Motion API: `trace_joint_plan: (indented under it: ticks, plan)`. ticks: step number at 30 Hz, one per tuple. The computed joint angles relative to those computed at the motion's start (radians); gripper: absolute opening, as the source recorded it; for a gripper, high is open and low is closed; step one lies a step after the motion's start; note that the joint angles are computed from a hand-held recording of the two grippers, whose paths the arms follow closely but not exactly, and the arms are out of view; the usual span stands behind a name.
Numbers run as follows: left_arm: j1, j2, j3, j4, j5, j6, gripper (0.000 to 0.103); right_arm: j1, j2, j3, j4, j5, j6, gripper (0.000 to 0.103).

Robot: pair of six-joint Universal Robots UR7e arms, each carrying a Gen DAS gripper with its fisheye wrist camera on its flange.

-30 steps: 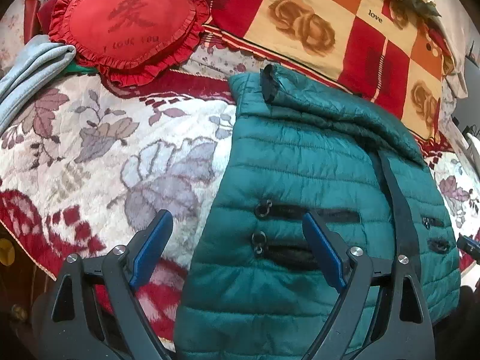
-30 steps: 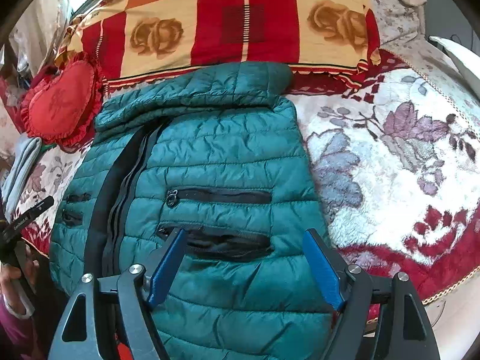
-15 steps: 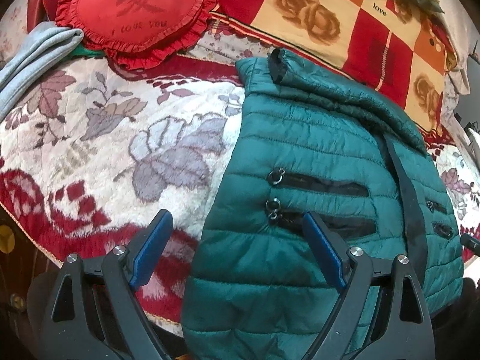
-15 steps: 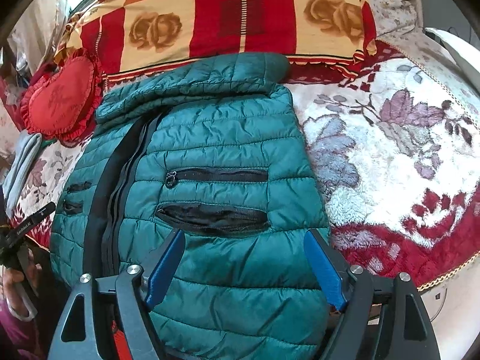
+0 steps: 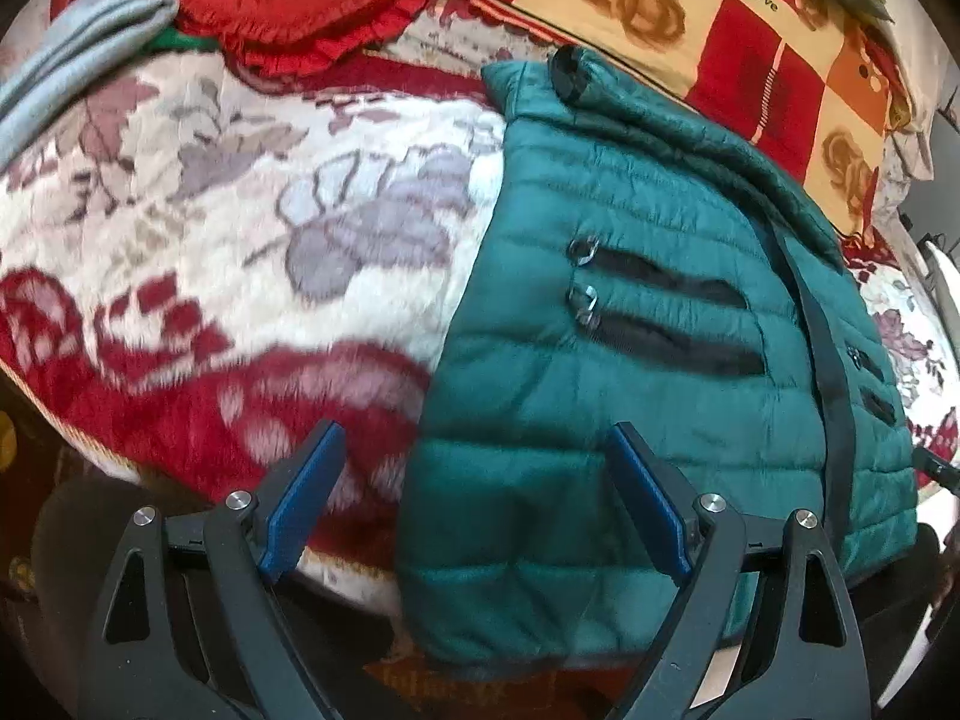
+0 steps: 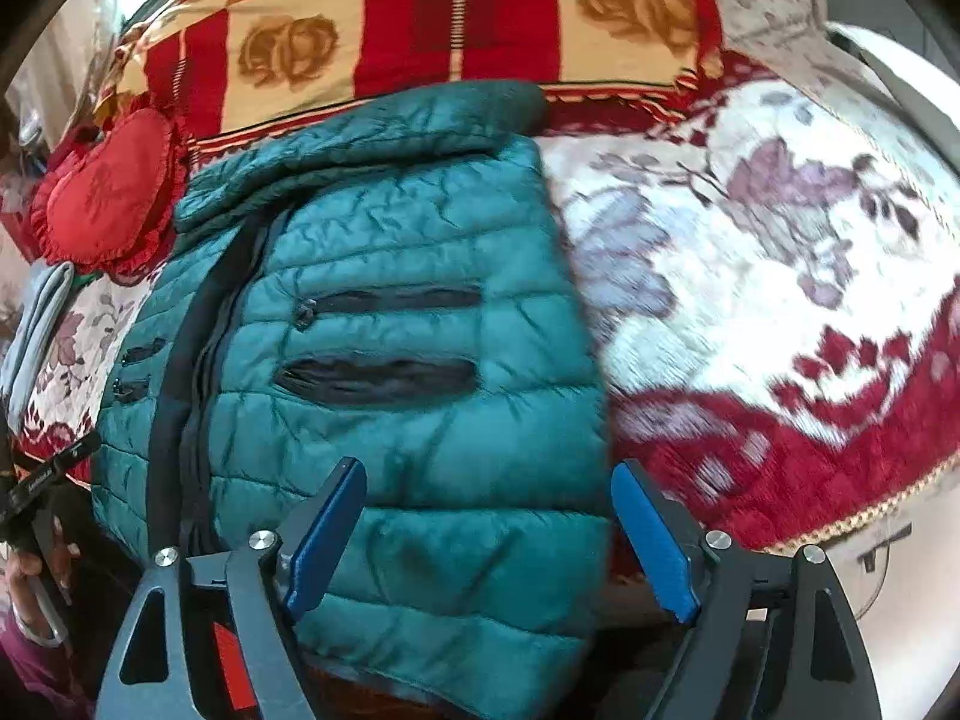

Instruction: Fold large clothes

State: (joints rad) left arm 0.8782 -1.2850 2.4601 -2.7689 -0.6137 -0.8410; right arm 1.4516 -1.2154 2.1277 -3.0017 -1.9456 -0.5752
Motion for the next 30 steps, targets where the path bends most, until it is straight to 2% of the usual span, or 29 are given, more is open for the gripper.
trace_joint_plan:
  ticks: [6, 12, 17, 25, 27, 28, 30]
  plan:
    - [0.022, -0.029, 0.023, -0.021, -0.047, -0.015, 0.088, -0.039, -0.028, -0.014, 0.078, 0.022, 0.033, 0.082]
    - [0.055, -0.031, 0.033, -0.052, -0.114, -0.019, 0.088, -0.058, -0.033, -0.02, 0.172, 0.036, 0.033, 0.082]
    - [0.06, -0.038, 0.039, -0.062, -0.159, -0.005, 0.088, -0.075, -0.056, -0.024, 0.277, 0.097, 0.057, 0.082]
    - [0.079, -0.038, 0.047, -0.107, -0.244, 0.035, 0.088, -0.049, -0.048, -0.025, 0.293, 0.069, 0.041, 0.083]
    - [0.074, -0.029, 0.05, -0.115, -0.242, 0.041, 0.088, -0.048, -0.045, -0.027, 0.292, 0.066, 0.033, 0.083]
    - [0.072, -0.027, 0.051, -0.116, -0.238, 0.045, 0.088, -0.05, -0.046, -0.021, 0.276, 0.07, 0.032, 0.082]
    - [0.067, -0.021, 0.051, -0.124, -0.238, 0.055, 0.088, -0.052, -0.042, -0.013, 0.243, 0.078, 0.031, 0.066]
